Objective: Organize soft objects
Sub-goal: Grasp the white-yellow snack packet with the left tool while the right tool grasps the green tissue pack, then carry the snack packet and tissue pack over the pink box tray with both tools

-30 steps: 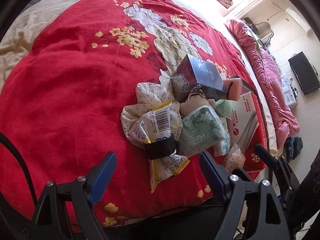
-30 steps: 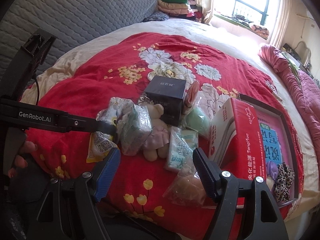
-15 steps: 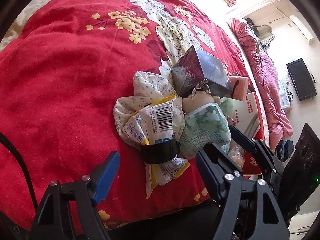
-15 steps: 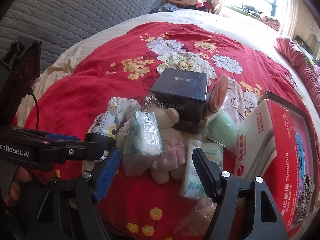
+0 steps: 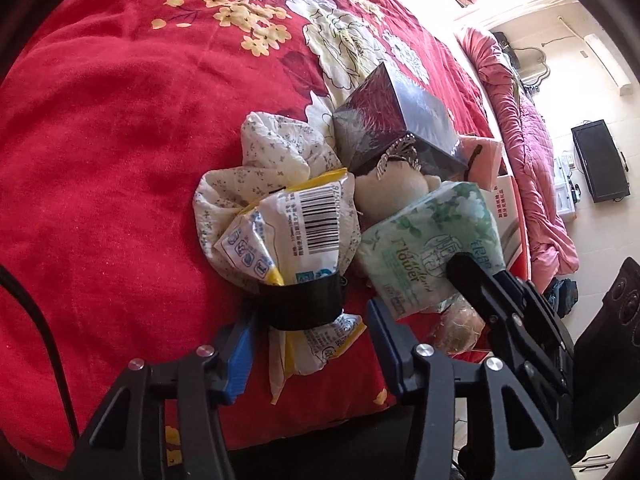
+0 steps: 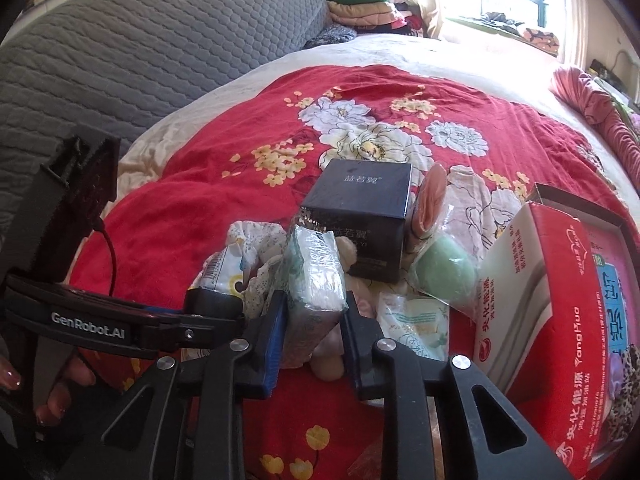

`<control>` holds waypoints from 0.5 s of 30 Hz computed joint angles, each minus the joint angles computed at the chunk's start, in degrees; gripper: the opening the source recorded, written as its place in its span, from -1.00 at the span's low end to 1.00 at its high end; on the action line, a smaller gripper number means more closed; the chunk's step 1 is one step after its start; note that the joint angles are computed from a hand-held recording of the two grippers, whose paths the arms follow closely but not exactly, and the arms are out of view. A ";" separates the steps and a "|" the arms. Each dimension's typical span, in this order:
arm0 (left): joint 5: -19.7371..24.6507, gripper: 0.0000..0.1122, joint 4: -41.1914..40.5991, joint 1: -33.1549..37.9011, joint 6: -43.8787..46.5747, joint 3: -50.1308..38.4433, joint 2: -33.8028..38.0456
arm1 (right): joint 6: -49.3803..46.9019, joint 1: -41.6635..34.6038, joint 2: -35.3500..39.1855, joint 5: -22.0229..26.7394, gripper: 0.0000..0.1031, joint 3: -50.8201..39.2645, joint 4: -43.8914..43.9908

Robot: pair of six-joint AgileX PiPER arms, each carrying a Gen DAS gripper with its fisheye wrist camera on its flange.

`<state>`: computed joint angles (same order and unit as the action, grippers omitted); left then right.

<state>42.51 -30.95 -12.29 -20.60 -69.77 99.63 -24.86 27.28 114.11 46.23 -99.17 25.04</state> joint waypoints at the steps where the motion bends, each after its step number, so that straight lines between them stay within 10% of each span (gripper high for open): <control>1: 0.06 -0.17 0.85 -0.30 -0.93 -0.28 0.27 | -0.27 -0.20 -0.32 -0.27 -0.50 0.29 0.26; 15: 0.16 -0.28 6.10 -2.39 -3.21 0.06 -4.29 | -1.54 -1.78 -3.14 -1.50 -0.58 3.45 4.26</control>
<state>42.67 -24.85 -14.68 -23.81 -69.70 95.34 -26.40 25.51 110.97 44.73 -95.72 29.30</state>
